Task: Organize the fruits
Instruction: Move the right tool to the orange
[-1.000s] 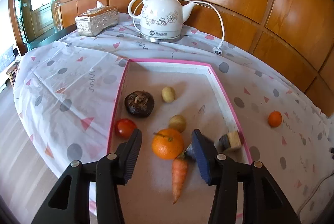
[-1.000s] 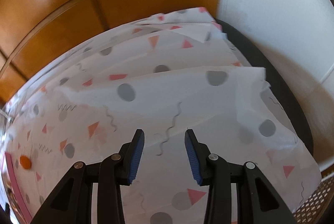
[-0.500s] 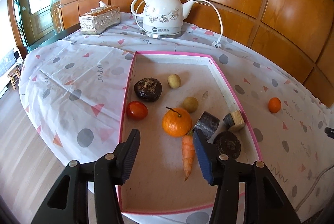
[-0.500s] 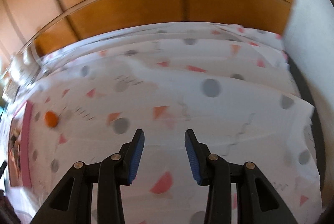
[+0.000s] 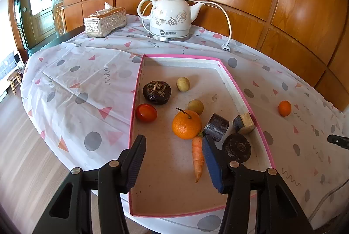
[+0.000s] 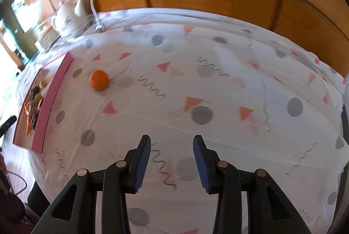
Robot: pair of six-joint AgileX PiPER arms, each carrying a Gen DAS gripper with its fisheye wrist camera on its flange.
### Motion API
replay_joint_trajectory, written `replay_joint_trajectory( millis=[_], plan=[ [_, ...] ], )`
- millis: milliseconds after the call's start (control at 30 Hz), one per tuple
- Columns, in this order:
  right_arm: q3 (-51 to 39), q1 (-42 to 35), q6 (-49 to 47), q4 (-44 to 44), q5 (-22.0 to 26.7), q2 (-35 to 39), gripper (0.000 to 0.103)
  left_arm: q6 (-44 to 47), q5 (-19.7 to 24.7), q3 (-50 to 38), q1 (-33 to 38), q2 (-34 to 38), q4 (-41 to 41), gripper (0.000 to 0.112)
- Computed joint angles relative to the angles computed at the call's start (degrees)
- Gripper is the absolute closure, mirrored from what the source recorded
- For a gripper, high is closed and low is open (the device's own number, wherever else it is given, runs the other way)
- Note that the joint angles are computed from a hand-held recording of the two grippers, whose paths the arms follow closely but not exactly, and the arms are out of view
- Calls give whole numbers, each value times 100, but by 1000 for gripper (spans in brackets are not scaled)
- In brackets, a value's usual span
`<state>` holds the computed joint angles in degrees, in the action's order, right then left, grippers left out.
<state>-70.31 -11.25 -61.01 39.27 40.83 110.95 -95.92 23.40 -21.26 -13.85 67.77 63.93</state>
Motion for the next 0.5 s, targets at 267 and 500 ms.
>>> replay_joint_trajectory(
  millis=[267, 500],
  plan=[
    [41, 486, 115, -212, -43, 23, 63, 166, -10, 30, 79, -97, -35, 52],
    [-35, 1020, 289, -126, -70, 116, 63, 320, -147, 60, 280, -142, -115, 52]
  ],
)
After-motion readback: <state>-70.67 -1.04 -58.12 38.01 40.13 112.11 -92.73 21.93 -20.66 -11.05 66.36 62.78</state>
